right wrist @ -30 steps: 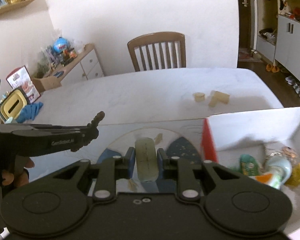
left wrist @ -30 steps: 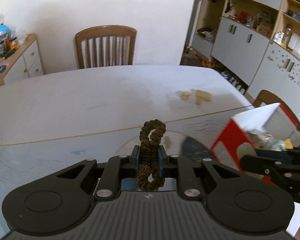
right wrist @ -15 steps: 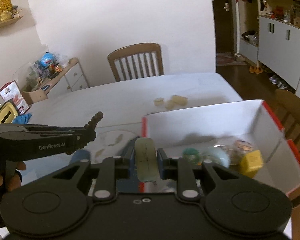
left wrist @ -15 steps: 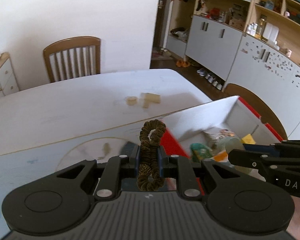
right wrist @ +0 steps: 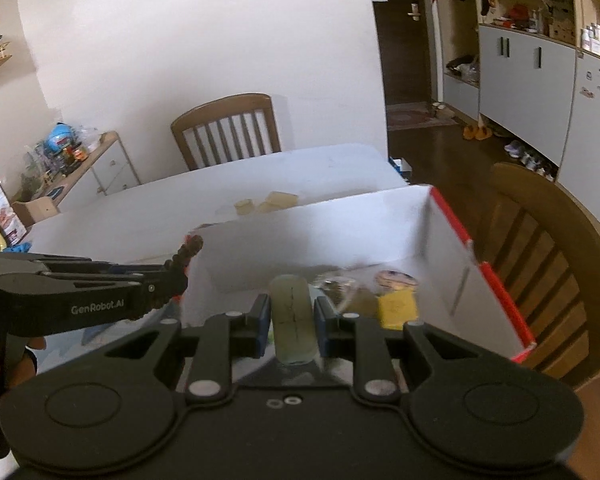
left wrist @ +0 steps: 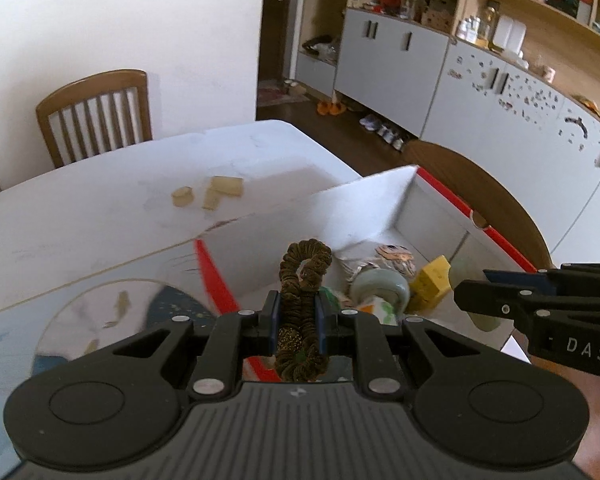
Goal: Organize objects
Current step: 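Carry the scrunchie and pale green stick with both grippers into the red-edged box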
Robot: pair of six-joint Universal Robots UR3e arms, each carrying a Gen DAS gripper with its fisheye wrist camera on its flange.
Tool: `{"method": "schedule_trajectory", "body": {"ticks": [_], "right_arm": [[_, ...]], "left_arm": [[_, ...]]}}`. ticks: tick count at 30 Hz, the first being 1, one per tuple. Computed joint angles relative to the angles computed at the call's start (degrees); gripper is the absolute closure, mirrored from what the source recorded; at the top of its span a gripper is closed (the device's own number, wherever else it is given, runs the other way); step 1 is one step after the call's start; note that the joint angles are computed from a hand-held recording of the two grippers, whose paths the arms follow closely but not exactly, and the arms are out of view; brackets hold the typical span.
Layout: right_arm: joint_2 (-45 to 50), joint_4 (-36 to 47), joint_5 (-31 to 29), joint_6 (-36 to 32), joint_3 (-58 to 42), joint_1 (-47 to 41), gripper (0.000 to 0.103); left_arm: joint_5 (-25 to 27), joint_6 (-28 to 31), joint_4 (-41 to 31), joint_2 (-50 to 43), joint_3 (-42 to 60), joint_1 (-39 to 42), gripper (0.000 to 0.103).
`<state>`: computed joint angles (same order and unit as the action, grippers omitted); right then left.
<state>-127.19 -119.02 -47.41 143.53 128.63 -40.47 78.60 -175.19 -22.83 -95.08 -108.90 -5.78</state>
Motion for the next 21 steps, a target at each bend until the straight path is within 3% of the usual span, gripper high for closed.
{"method": "schedule_trajectory", "body": {"ticks": [11, 21], "right_arm": [[8.42, -9.28, -4.31, -1.87, 2.23, 0.69, 0.081], [17.46, -18.45, -9.11, 0.19, 2.18, 6.05, 0.081]], "left_arm": [[6.49, 1.08, 0.28, -15.22, 13.34, -6.19, 0.086], [7.84, 1.69, -5.90, -26.05, 25.72, -7.38, 0.086]]}}
